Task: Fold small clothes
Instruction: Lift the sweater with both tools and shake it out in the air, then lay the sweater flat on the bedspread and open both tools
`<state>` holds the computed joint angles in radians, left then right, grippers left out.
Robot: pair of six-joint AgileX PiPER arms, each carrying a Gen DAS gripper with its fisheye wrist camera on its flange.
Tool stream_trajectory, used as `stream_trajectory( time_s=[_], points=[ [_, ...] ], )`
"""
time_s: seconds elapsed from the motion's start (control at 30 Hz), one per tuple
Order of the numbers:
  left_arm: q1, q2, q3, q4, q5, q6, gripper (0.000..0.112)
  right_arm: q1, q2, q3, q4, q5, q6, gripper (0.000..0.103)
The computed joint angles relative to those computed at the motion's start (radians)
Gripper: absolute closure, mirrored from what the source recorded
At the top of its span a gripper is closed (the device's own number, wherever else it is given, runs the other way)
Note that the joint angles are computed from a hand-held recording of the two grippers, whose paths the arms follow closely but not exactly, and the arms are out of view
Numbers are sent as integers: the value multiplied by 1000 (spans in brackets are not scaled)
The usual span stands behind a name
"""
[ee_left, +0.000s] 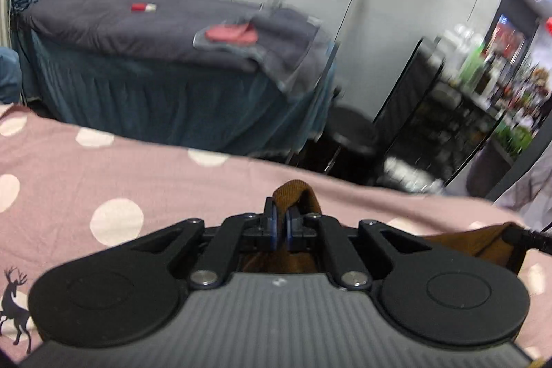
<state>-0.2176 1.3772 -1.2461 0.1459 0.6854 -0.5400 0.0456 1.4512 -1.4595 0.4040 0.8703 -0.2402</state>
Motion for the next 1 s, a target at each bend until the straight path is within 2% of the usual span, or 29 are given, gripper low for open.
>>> stream_trajectory(
  time_s=[0.23,0.33,0.37,0.43,0.5,0.53,0.6,0.63,0.7,0.77,0.83,0.93,1.0],
  points=[
    [47,167,-26,-48,-55,38,107,39,64,34,-90,-48,60,97],
    [49,228,-65,-36,-36,26,98,38,93,35,-120,-54,77,94],
    [49,239,-71,-24,-33,14,97,38,104,35,-131,-58,82,91],
    [50,275,-99,1,-21,-12,88,41,127,47,-152,-96,93,81],
    [43,302,-143,61,27,-61,65,42,153,45,-178,-116,111,52],
    [38,306,-151,104,37,-97,63,46,162,34,-220,-115,146,50],
    [38,281,-139,132,22,-124,63,47,160,23,-264,-119,196,50],
    [41,260,-121,109,-4,-94,63,36,146,36,-228,-131,170,50],
    [24,217,-94,77,-15,-18,65,11,105,78,-82,-144,21,54],
    [-10,161,-40,48,-44,54,65,19,53,122,-4,-136,-106,56],
    [-49,131,3,11,-50,107,66,21,6,169,104,-95,-242,64],
    [-95,153,32,-34,-20,117,79,56,-32,231,163,-19,-337,78],
    [-125,175,46,-27,-2,91,89,104,-44,273,123,-22,-335,83]
  ],
)
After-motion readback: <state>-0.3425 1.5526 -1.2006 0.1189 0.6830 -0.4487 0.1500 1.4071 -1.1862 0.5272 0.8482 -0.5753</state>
